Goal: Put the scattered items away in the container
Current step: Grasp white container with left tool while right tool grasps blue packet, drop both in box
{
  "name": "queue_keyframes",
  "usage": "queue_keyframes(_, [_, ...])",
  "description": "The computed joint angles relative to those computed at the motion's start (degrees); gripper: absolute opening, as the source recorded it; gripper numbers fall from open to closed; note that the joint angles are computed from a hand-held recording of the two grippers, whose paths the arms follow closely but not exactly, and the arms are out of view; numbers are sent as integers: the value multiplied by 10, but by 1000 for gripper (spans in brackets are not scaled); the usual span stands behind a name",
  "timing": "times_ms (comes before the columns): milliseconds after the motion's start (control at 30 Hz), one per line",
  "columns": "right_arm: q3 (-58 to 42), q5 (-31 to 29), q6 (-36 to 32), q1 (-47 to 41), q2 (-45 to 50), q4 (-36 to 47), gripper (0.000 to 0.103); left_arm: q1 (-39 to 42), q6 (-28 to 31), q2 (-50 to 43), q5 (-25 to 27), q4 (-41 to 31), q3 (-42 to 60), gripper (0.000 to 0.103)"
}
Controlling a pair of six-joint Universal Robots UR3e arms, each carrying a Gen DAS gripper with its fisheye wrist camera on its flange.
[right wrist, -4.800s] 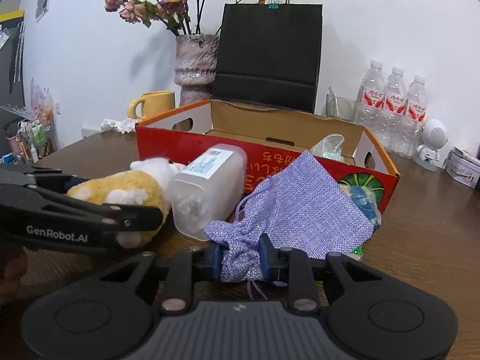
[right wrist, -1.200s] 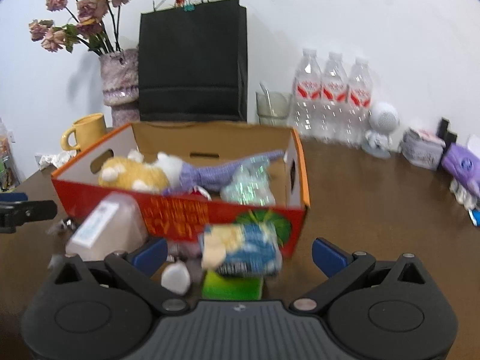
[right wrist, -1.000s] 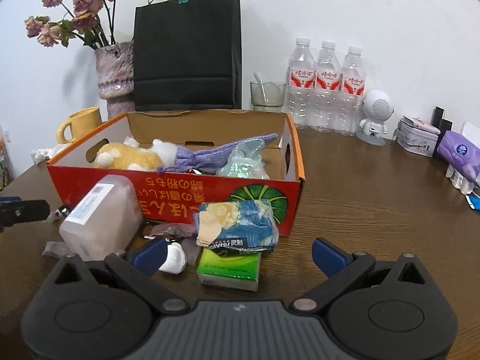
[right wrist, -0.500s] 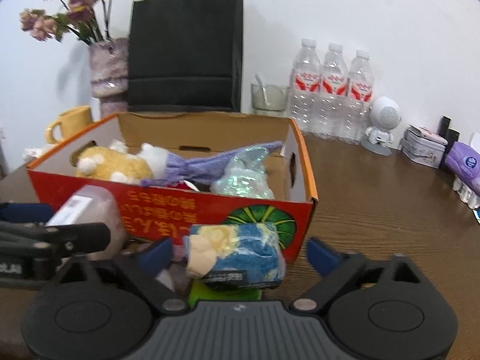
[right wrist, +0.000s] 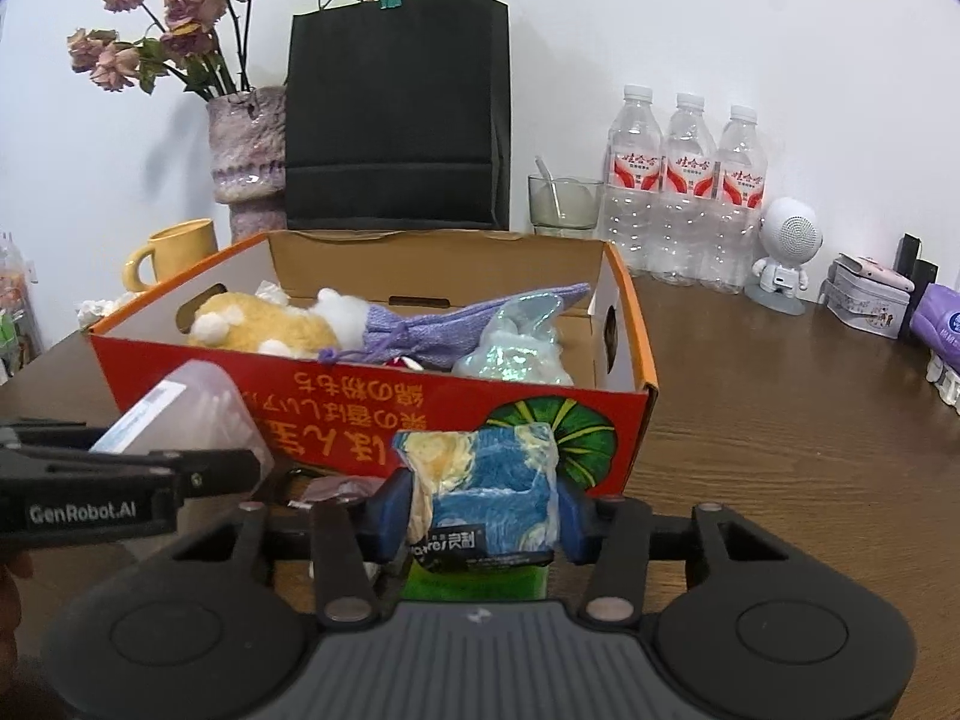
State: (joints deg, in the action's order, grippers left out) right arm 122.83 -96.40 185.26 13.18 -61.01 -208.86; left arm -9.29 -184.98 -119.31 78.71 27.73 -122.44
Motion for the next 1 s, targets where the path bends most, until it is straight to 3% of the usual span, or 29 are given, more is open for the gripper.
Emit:
queue_keyframes(600, [44, 25, 16, -5, -27, -54, 46, 29, -6, 44, -45, 74, -72, 44])
queue_keyframes(867, [68, 35, 32, 2, -66, -75, 46, 62, -11, 91, -83, 138, -138, 43])
queue_keyframes(1000, [60, 55, 38, -2, -98, -63, 46, 87, -12, 129, -111, 135, -149, 43])
